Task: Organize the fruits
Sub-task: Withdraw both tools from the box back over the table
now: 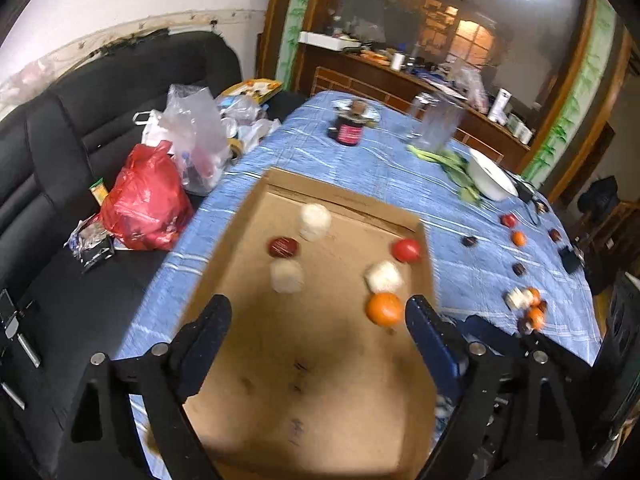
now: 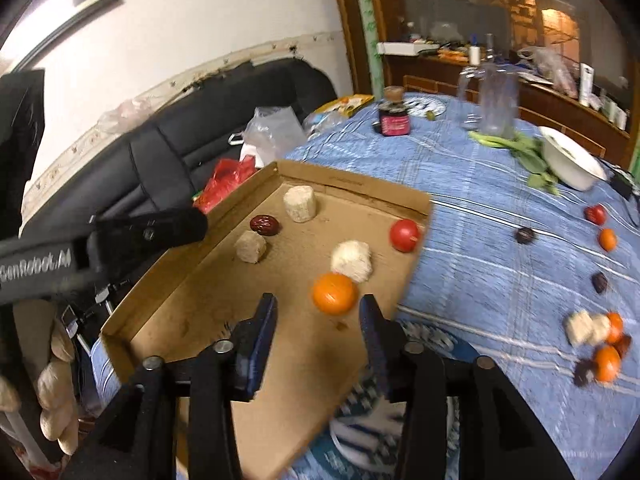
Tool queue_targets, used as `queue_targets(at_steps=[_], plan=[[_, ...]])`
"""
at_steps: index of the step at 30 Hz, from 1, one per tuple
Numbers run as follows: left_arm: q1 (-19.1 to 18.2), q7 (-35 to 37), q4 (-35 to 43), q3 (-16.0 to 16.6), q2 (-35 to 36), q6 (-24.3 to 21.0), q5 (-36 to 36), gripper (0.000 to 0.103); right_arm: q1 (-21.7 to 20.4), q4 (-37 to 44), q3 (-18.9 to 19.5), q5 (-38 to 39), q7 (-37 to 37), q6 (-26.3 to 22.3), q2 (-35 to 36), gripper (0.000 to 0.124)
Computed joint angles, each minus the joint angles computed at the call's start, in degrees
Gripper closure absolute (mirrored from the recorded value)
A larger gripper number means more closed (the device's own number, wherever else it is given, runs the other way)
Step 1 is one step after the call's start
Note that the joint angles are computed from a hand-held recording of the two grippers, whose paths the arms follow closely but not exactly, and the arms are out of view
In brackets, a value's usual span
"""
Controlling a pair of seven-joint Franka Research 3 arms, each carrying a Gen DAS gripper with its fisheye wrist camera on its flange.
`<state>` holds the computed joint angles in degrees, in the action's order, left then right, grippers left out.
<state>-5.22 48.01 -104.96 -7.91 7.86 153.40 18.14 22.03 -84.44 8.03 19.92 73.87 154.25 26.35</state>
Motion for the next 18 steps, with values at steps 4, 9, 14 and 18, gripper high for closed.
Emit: queue_targets(at_steps=[4,9,14,18], plan=[[-2.19,-6.32,-3.77,-0.36,-2.46,2.63,4.66,0.015,-0.76,-11.42,-1.31,1.17,1.95,7.45,-7.25,0.069],[-6.43,-22.95,-3.75,-1.2,-3.29,-2.93,23.72,0.015,-2.26,-22.54,-3.28,1.9,8.22,13.93,-14.18,0.066],[-9.4,-24.08,-0.99,-2.93,-1.89,-8.92,30.84,0.015,-5.69,-27.97,-1.71,8.24,6.4,16.21,-17.78,0.066],[-11.34,-22.93,0.82,-3.64,-0.72,-11.69,33.12,0.015,-6.59,-31.26,-2.04,10.32,5.97,17.38,-19.89,0.066]])
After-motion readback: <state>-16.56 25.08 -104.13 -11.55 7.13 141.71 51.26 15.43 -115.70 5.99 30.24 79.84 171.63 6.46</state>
